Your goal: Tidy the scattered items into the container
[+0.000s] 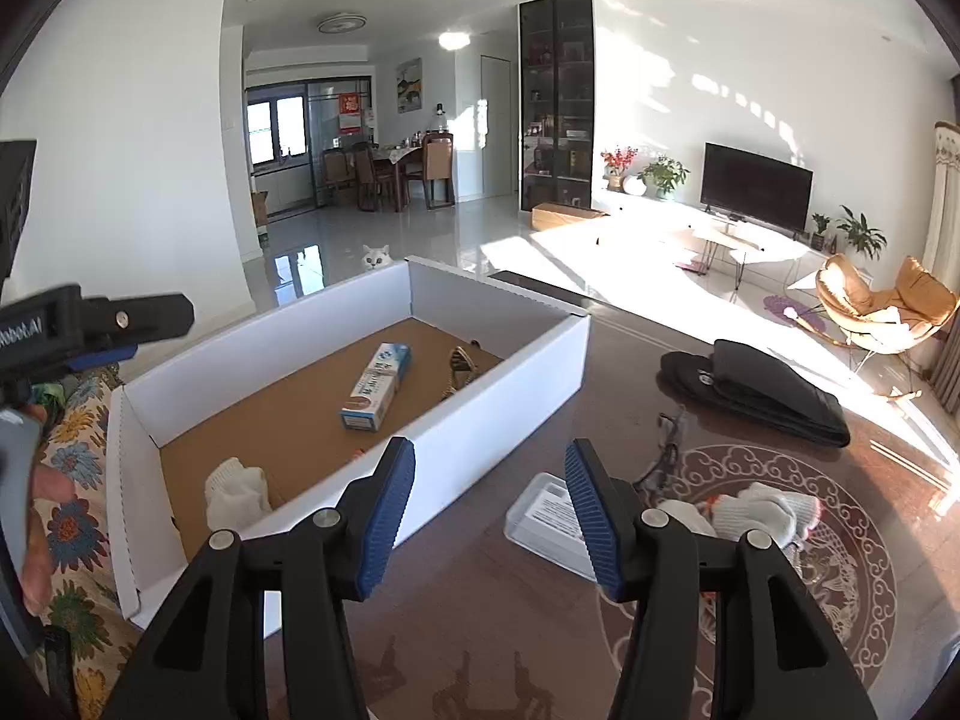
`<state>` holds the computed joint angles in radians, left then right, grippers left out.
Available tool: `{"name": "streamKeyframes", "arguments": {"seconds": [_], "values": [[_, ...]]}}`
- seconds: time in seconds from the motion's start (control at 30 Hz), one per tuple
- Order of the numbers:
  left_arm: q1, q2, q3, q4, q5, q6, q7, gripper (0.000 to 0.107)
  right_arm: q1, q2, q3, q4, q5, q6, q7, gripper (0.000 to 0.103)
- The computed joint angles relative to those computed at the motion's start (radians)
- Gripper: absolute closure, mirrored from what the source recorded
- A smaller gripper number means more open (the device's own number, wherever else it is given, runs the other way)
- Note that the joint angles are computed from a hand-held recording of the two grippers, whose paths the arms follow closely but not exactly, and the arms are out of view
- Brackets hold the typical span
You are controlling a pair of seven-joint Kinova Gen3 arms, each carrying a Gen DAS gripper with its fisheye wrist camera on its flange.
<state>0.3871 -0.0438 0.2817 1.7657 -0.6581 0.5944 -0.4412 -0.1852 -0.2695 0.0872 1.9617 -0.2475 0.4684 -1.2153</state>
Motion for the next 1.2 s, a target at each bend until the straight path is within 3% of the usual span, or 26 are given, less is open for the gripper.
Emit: {"name": "streamKeyframes", "arguments": {"seconds": [0.17, 0.23, 0.37, 0.47, 0.63, 0.97, 1.03, 1.2], "values": [[0.015, 0.099, 0.204, -0.069, 0.076, -0.038, -0.191, 0.004, 0.195, -0.082, 0.03, 0.172, 0.184, -0.008, -0.02, 0.048], [0.046, 0.174, 0.24, -0.081, 0.132, -0.061, -0.273, 0.004, 0.24, -0.081, 0.105, 0.204, 0.184, 0.025, 0.002, 0.048], [0.218, 0.334, 0.132, -0.116, 0.253, -0.072, -0.413, 0.004, 0.267, -0.047, 0.282, 0.218, 0.091, 0.096, 0.101, 0.048], [0.327, 0.419, 0.051, -0.156, 0.271, -0.034, -0.462, 0.004, 0.29, -0.036, 0.317, 0.229, 0.069, 0.117, 0.112, 0.048], [0.299, 0.45, 0.044, -0.117, 0.386, -0.107, -0.553, 0.004, 0.331, -0.012, 0.277, 0.233, 0.036, 0.127, 0.134, 0.048], [0.442, 0.418, -0.173, 0.007, 0.405, -0.327, -0.564, 0.004, 0.344, 0.008, 0.227, 0.252, -0.006, 0.084, 0.161, 0.039], [0.502, 0.42, -0.228, 0.004, 0.373, -0.319, -0.546, 0.004, 0.347, 0.008, 0.224, 0.251, -0.007, 0.086, 0.162, 0.038], [0.655, 0.461, -0.331, -0.081, 0.217, -0.164, -0.445, 0.004, 0.341, 0.013, 0.238, 0.246, -0.03, 0.096, 0.191, 0.034]]}}
